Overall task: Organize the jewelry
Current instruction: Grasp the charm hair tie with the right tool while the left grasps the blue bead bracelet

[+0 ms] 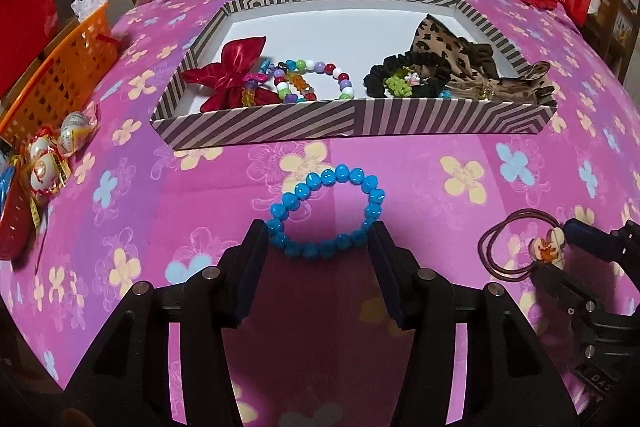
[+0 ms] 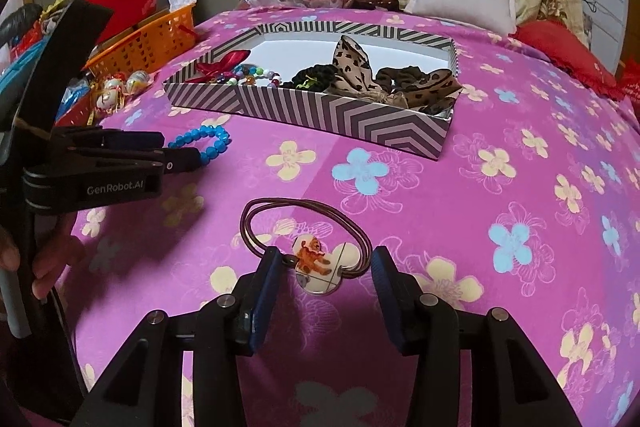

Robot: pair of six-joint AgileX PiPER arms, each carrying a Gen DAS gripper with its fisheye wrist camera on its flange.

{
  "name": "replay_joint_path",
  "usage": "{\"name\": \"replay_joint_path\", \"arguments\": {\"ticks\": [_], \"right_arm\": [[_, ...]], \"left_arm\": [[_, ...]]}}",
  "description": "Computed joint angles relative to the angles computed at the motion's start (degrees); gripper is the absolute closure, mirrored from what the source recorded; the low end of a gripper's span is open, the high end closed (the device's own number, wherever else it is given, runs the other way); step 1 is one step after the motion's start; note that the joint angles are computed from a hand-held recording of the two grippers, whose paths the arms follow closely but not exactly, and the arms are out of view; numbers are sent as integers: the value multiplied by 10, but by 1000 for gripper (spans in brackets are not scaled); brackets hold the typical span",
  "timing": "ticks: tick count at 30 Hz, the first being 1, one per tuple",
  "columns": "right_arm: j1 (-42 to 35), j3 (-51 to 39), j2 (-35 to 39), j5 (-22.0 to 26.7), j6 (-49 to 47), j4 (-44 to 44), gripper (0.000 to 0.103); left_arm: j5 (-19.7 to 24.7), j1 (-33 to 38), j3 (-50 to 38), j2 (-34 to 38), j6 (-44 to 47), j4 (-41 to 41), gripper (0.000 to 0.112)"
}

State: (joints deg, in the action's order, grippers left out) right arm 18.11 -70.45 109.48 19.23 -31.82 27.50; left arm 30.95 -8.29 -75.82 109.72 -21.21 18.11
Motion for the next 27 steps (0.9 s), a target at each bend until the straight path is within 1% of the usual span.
{"name": "replay_joint_path", "arguments": {"ticks": [2,3,5,7,9,11,13,15,17,18,19,21,23,24,25,26,27], "right_arm": [[6,5,0,-11,9,-12,52],[12,5,0,-14,30,-37,51],[17,4,1,-17,59,-71,51],[18,3,2,-18,65,-78,50],[15,3,2,-17,62,-73,50],[14,3,2,-17,63,-73,50],[15,3,1,-17,62,-73,50],[14,2,2,-15,53,-64,47],[14,2,3,-13,46,-58,45],[14,2,3,-13,47,-59,44],[15,0,4,-13,53,-65,44],[18,-1,4,-13,66,-79,44],[18,-1,4,-14,71,-84,44],[19,-1,4,-14,77,-91,47],[22,1,3,-18,102,-115,52],[21,2,1,-21,104,-117,61],[20,1,2,-21,100,-114,67]], "left_arm": [[3,1,-8,5,9,-7,61],[6,-1,-12,8,8,-5,61],[12,-7,-19,15,2,6,61],[15,-19,-22,21,-25,41,60],[16,-23,-28,26,-31,51,60],[20,-21,-36,31,-18,37,60],[24,-16,-44,32,14,6,60],[17,-7,-40,26,60,-38,60],[12,-2,-35,20,92,-62,60],[16,-4,-36,22,104,-63,60],[22,-7,-39,24,102,-52,56],[20,-16,-36,25,76,-14,50],[23,-17,-39,27,69,-10,50],[26,-15,-45,29,72,-17,50],[28,-12,-49,32,75,-27,52],[23,-9,-49,31,83,-38,56],[16,-5,-46,30,108,-63,75]]}}
